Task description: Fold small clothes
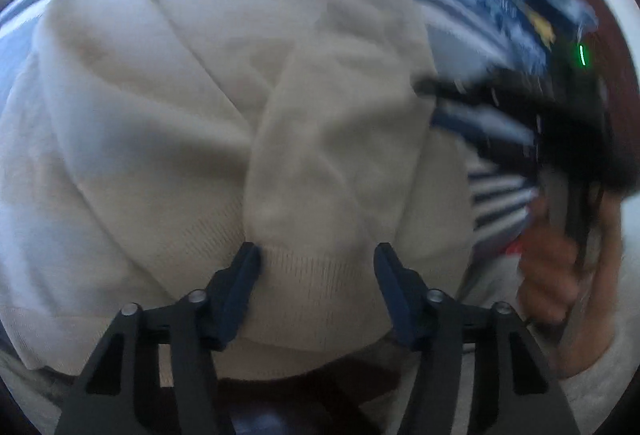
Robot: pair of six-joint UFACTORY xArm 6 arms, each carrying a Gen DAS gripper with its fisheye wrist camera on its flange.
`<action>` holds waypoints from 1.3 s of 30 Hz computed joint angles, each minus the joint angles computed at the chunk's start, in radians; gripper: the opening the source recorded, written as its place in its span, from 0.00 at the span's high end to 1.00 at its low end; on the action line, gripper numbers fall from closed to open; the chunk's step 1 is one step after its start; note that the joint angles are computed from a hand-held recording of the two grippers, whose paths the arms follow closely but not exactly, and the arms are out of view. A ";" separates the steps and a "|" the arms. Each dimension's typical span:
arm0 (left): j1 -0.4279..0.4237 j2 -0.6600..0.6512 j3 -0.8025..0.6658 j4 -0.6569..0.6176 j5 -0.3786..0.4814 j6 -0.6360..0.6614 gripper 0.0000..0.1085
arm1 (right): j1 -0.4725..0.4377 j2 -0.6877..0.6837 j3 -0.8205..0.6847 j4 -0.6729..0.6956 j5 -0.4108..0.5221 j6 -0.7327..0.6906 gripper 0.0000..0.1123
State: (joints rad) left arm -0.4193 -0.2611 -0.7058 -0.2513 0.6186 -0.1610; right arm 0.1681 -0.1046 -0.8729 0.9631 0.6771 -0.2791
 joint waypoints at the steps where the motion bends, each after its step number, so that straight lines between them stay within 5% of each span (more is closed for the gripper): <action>1: -0.009 0.011 -0.005 0.083 0.008 -0.053 0.65 | -0.007 0.016 -0.003 0.040 0.003 -0.039 0.65; 3: -0.014 0.016 -0.006 0.139 0.012 -0.084 0.67 | 0.012 0.030 0.005 0.087 -0.029 -0.074 0.73; 6: 0.002 -0.015 0.008 0.038 0.006 -0.010 0.92 | -0.012 0.034 0.026 0.256 0.005 -0.203 0.74; 7: 0.009 -0.029 0.009 0.015 0.014 0.006 0.94 | -0.032 0.037 0.027 0.305 0.040 -0.239 0.74; 18: 0.048 -0.328 0.020 0.260 0.138 -0.092 0.94 | -0.086 0.013 0.037 0.420 0.147 -0.374 0.73; 21: 0.097 -0.323 0.028 0.358 0.157 -0.109 0.94 | -0.072 0.040 0.021 0.409 0.156 -0.363 0.71; 27: 0.232 -0.287 0.073 0.305 0.214 -0.117 0.92 | -0.050 0.045 0.016 0.387 0.132 -0.343 0.70; 29: 0.224 -0.309 0.065 0.288 0.198 -0.091 0.84 | -0.045 0.019 0.029 0.380 0.105 -0.338 0.63; 31: 0.222 -0.305 0.020 0.252 0.174 -0.066 0.59 | -0.055 -0.008 0.020 0.364 0.085 -0.311 0.58; 33: 0.216 -0.261 -0.053 0.222 0.134 -0.038 0.43 | -0.063 -0.003 -0.028 0.363 0.061 -0.276 0.48; 39: 0.193 0.122 -0.466 0.274 0.118 0.039 0.40 | -0.104 0.215 -0.307 0.255 0.013 -0.081 0.43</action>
State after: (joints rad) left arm -0.2268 -0.1395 -1.1718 0.0230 0.7366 -0.1222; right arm 0.0644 0.1105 -1.1796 1.2185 0.6900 -0.3598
